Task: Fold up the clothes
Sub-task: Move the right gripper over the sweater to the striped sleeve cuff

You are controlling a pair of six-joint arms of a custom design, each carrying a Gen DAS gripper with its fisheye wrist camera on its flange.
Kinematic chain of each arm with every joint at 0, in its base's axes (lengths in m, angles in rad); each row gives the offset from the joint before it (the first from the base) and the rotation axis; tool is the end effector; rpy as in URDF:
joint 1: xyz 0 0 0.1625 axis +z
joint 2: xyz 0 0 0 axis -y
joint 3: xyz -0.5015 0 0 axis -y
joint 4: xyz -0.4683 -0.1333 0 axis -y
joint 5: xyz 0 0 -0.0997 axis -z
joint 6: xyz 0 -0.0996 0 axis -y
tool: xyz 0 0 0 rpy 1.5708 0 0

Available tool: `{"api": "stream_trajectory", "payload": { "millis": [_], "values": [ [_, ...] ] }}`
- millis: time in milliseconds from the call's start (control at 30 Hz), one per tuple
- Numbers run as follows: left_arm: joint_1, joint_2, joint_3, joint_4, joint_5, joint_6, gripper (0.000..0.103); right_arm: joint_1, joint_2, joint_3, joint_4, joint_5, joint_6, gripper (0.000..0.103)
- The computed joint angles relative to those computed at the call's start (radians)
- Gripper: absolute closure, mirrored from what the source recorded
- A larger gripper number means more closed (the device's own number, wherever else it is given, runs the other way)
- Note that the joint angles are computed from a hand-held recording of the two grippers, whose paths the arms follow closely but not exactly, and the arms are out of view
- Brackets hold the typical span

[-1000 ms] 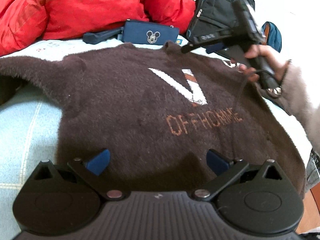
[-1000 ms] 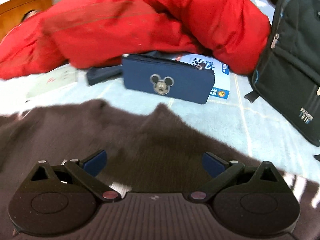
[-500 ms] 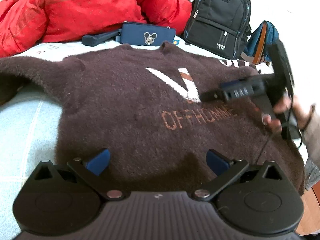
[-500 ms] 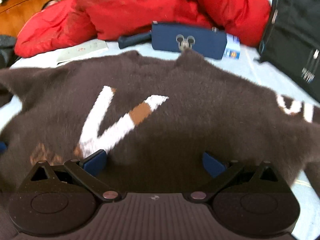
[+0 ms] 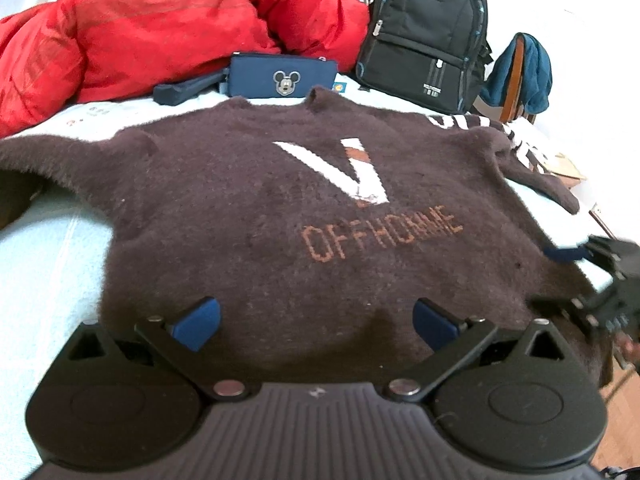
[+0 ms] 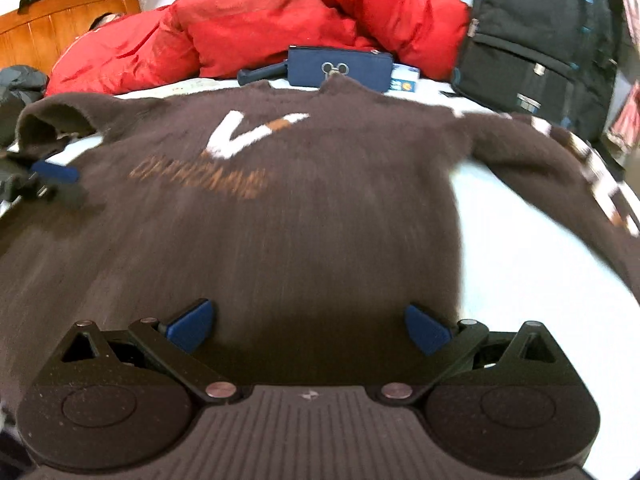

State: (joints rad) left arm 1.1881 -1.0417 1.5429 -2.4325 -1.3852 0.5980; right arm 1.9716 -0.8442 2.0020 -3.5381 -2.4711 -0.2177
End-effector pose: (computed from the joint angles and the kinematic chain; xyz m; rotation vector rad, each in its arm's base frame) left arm -0.1549 -0.7910 0.3140 1.3129 2.5630 -0.4929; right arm 0.2985 -0.5628 0.1379 0.2280 -2.1607 1.0017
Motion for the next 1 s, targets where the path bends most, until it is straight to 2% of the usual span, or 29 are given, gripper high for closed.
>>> {"api": "stream_trajectory", "payload": {
  "millis": [133, 267, 333, 400, 467, 567, 667, 833, 933, 1000],
  "values": [
    [-0.006, 0.002, 0.009, -0.006, -0.001, 0.010, 0.001, 0.040, 0.012, 0.054, -0.071, -0.057, 0.010, 0.000],
    [-0.010, 0.007, 0.012, -0.012, -0.004, 0.010, 0.001, 0.076, 0.005, 0.037, 0.020, -0.108, 0.069, 0.000],
    [-0.011, 0.012, 0.010, -0.014, -0.007, 0.003, 0.001, 0.086, 0.017, 0.009, -0.021, -0.083, 0.006, 0.000],
    [-0.012, 0.017, 0.007, -0.017, -0.009, -0.004, 0.001, 0.084, 0.035, -0.021, -0.088, -0.015, -0.093, 0.000],
    [-0.013, 0.019, 0.008, -0.019, -0.006, -0.001, 0.001, 0.071, 0.053, -0.060, -0.072, 0.031, -0.134, 0.000],
    [-0.016, 0.019, 0.013, -0.026, 0.008, 0.006, 0.001, 0.043, 0.090, -0.124, -0.030, 0.061, -0.169, 0.000],
    [-0.017, 0.017, 0.016, -0.033, 0.014, 0.012, 0.001, 0.024, 0.111, -0.149, 0.071, 0.025, -0.071, 0.000],
    [-0.018, 0.018, 0.015, -0.040, 0.018, 0.010, 0.001, 0.046, 0.112, -0.051, -0.084, 0.019, -0.051, 0.000],
    [-0.024, 0.017, 0.022, -0.054, 0.011, 0.001, 0.001, 0.067, 0.100, 0.004, -0.112, 0.007, -0.013, 0.000],
    [-0.031, 0.016, 0.032, -0.081, -0.018, -0.018, 0.001, 0.078, 0.098, 0.025, -0.131, -0.002, -0.006, 0.000]
  ]
}}
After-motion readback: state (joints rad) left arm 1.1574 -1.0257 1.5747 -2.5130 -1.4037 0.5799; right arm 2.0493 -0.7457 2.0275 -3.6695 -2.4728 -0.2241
